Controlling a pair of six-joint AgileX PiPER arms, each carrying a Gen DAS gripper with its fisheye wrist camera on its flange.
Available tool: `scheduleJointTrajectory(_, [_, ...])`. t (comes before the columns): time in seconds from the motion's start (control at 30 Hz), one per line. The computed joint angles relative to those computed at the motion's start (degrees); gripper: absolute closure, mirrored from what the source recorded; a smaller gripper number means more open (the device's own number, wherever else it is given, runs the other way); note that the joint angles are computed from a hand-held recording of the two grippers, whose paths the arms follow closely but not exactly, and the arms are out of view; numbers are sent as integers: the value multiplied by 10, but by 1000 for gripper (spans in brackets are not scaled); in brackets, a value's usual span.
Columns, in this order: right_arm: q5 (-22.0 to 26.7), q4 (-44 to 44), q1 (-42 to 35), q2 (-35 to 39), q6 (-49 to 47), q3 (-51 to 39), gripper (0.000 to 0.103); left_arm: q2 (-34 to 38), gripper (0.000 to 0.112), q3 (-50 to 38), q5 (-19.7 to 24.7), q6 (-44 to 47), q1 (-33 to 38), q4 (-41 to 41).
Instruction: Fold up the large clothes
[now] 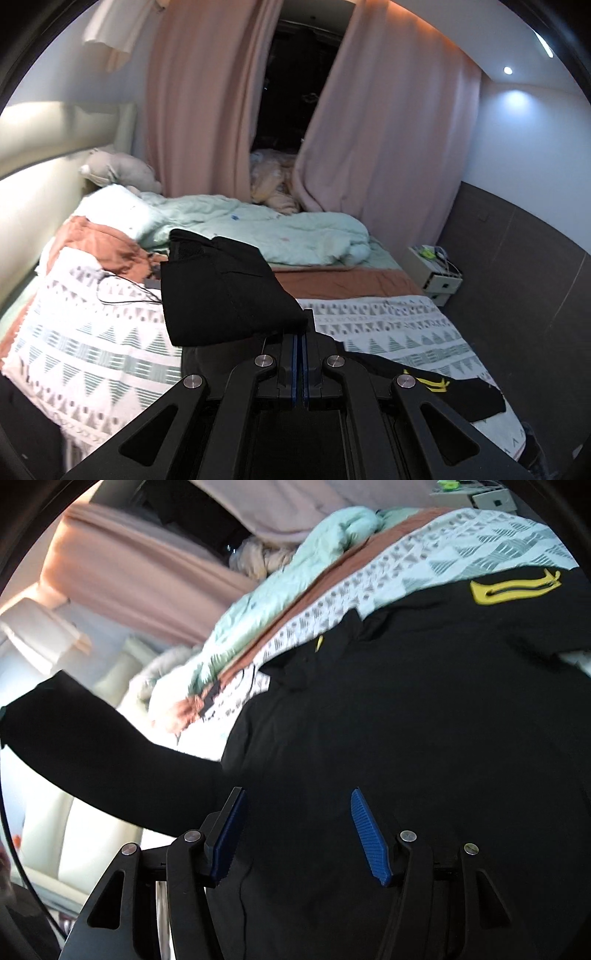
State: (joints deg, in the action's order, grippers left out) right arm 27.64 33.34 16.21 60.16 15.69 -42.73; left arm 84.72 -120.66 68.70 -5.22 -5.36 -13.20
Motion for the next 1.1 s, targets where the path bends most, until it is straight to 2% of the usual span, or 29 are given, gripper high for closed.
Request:
scheduleJointTrajectory(0.03, [5,5,-12,-4,-9,1,44,9,112,-5,-3,-9,-23,15])
scheduleJointTrajectory(0.17, [27,125,-84,-1,-133,12,44,47,112,-11,-28,-51,-118,66])
scheduleJointTrajectory(0.3, [69,133,-165,-21,-155,31,44,95,112,-20,-45,-84,-184,94])
scheduleJointTrajectory(0.37, [108,187,-235,-17,-219,37,44,120,112,-23,-57,-98,-205,101])
scheduleJointTrajectory(0.43, [129,215,-280,-14,-247,48,44,148,112,-34,-67,-110,-220,107])
scheduleJointTrajectory(0.6, [153,224,-347,-1,-261,51,44,208,111,-62,-73,-146,-257,128])
scheduleJointTrajectory(0.67, [165,248,-371,5,-279,55,44,233,110,-63,-66,-143,-259,98])
scheduleJointTrajectory(0.77, [190,286,-408,5,-306,68,44,244,100,0,-94,-113,-239,-6])
scheduleJointTrajectory(0.8, [190,293,-409,7,-308,70,44,240,82,28,-106,-119,-240,-11])
scheduleJointTrajectory(0.83, [194,298,-413,9,-314,72,44,236,53,56,-119,-125,-242,-12])
scheduleJointTrajectory(0.9, [201,303,-422,15,-322,74,44,210,30,139,-179,-99,-237,-55])
scheduleJointTrajectory(0.93, [204,304,-427,15,-323,76,44,191,30,183,-208,-86,-233,-75])
scheduleJointTrajectory(1.03, [215,301,-455,13,-318,84,44,141,30,278,-254,-74,-224,-104])
scheduleJointTrajectory(1.07, [218,302,-463,12,-318,86,44,123,30,308,-278,-101,-230,-83])
scheduleJointTrajectory(1.1, [220,301,-469,11,-318,87,44,91,30,359,-322,-133,-235,-58])
